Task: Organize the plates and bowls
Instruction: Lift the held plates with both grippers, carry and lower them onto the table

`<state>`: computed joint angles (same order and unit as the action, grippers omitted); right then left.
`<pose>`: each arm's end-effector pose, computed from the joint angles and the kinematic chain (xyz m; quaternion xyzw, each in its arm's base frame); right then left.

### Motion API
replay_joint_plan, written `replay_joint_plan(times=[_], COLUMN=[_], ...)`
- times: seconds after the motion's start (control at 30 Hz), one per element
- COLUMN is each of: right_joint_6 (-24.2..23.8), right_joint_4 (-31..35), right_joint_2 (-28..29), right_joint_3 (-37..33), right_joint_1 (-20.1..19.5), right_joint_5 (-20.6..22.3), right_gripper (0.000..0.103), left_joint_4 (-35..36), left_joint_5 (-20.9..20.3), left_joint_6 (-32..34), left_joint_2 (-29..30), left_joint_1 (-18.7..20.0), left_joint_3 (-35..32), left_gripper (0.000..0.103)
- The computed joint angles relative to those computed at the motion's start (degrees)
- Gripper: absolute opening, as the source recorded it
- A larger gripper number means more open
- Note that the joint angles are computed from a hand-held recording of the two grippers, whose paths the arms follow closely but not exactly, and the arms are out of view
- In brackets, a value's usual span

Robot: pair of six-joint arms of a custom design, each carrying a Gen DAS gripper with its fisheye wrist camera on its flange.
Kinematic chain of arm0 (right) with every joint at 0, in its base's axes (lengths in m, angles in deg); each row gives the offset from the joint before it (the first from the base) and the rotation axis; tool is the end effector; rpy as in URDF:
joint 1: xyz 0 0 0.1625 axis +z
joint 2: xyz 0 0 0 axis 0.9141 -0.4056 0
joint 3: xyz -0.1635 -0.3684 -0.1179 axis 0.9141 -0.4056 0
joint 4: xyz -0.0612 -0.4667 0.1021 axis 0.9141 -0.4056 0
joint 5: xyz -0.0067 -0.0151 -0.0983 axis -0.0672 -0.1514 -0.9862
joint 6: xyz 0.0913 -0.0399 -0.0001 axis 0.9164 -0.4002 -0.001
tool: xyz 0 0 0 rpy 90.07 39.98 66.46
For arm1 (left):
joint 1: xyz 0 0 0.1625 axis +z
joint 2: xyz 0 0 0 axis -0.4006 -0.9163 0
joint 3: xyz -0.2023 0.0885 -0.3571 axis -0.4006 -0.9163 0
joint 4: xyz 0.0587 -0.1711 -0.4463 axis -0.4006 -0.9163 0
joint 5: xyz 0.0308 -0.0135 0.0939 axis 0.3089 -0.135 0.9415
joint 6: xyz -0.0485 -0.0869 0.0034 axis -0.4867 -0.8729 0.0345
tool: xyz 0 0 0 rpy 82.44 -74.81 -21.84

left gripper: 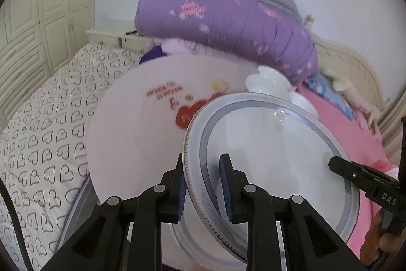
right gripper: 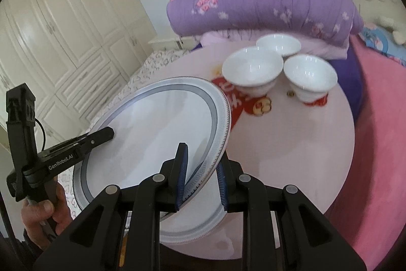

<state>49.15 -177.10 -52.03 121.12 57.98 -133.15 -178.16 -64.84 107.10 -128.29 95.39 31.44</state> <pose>0.4564 -0.5596 0.0045 0.0330 -0.9059 0.3579 0.2241 -0.0708 -0.7463 0.4452 0.2946 0.9175 -0.2060 0.1699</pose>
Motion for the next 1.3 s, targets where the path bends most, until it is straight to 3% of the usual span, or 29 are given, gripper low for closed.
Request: replay_joint_plan(times=[0.8, 1.3], right_joint_6=[5.7, 4.1], right_joint_4=[5.0, 8.7], right_joint_2=[1.4, 3.4], right_joint_3=[2.7, 0.3], right_joint_1=[-2.4, -2.3], right_joint_5=[3.7, 1.8], right_gripper=[0.023, 0.027], left_joint_4=[0.0, -4.1], left_joint_5=[5.5, 6.8], left_joint_6=[0.0, 2.5], left_joint_2=[3.3, 3.6], left_joint_1=[1.2, 2.4], left_joint_3=[1.5, 3.9], left_gripper=[0.021, 0.026])
